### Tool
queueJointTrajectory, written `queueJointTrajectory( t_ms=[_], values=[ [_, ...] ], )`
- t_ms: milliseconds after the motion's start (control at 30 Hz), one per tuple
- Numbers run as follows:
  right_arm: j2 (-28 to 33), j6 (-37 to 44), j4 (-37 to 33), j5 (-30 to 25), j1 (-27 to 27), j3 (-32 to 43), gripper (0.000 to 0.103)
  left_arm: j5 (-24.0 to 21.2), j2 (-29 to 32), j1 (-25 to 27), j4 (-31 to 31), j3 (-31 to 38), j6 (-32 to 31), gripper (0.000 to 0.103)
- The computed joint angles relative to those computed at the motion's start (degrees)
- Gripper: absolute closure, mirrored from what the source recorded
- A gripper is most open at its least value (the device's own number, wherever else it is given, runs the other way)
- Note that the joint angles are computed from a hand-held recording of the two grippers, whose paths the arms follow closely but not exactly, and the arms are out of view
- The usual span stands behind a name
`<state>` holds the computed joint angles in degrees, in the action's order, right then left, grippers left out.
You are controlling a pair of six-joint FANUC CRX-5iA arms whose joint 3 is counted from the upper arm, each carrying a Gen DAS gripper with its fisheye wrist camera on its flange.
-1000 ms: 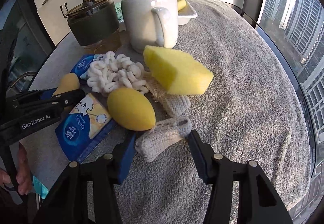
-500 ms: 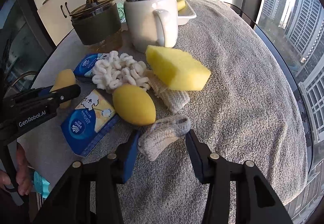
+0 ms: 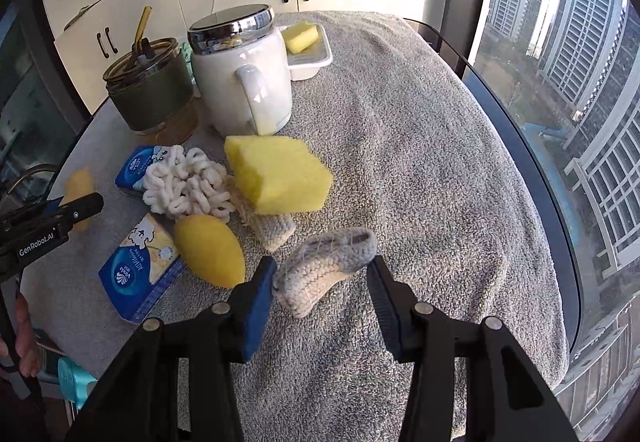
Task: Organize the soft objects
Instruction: 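Grasp the tan makeup sponge with the left tool while the right tool grasps the knitted sock, then carry the tan makeup sponge and knitted sock toward the white tray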
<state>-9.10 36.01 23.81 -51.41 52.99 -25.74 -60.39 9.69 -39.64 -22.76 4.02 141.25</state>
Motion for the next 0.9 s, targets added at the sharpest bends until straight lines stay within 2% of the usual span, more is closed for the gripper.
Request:
queueJointTrajectory(
  t_ms=[400,900],
  values=[
    [0.0,-1.1,1.9,0.3,-4.0,0.4,0.053,-3.0,-2.0,2.3,-3.1,-1.3,3.1,0.070],
    [6.9,3.8,0.9,1.4,-10.4,5.5,0.053,-4.0,-1.4,7.1,-4.0,-1.3,2.6,0.070]
  ],
)
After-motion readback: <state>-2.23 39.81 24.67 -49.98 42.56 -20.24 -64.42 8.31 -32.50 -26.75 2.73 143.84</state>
